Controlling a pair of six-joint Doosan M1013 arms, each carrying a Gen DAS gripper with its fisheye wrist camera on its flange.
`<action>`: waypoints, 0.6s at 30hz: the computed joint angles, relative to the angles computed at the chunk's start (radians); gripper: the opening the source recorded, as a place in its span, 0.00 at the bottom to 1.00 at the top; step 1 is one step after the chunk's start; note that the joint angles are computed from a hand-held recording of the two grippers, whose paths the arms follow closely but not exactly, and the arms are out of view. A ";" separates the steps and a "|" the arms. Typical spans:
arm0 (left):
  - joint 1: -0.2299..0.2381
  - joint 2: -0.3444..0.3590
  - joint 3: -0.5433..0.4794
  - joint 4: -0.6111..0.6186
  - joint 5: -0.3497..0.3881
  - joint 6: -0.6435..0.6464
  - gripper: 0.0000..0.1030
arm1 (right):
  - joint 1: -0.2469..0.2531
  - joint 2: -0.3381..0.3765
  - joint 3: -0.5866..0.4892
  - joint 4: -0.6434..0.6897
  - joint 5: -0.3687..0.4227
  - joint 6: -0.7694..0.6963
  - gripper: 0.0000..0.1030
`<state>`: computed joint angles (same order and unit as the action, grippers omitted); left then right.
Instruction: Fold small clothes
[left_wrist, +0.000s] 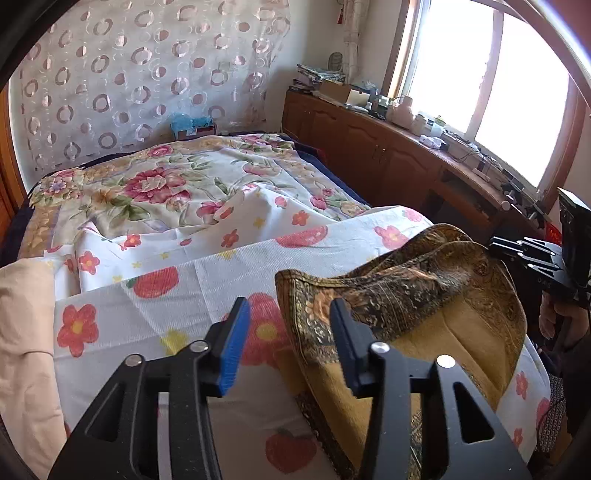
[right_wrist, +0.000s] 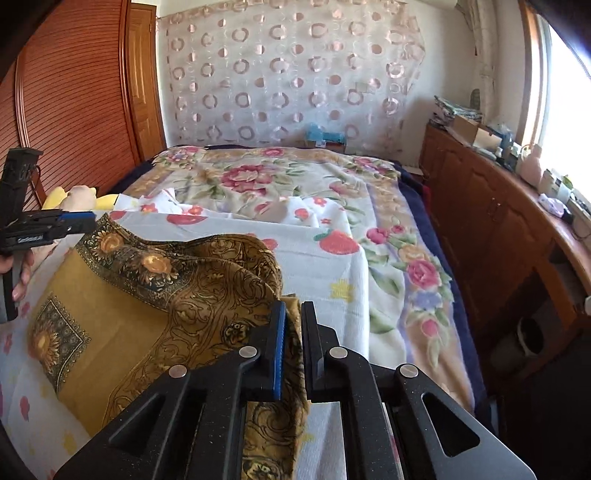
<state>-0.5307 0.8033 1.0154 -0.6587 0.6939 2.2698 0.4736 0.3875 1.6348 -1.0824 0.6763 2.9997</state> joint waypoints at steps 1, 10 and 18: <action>0.002 -0.010 0.017 -0.009 -0.003 0.012 0.71 | 0.010 -0.002 -0.001 -0.009 0.029 0.009 0.20; -0.002 -0.007 0.037 0.063 0.058 -0.052 0.79 | 0.066 0.014 -0.004 0.089 0.083 0.001 0.58; -0.003 -0.003 0.041 0.055 0.102 -0.057 0.79 | 0.044 0.033 -0.034 0.199 0.073 -0.027 0.69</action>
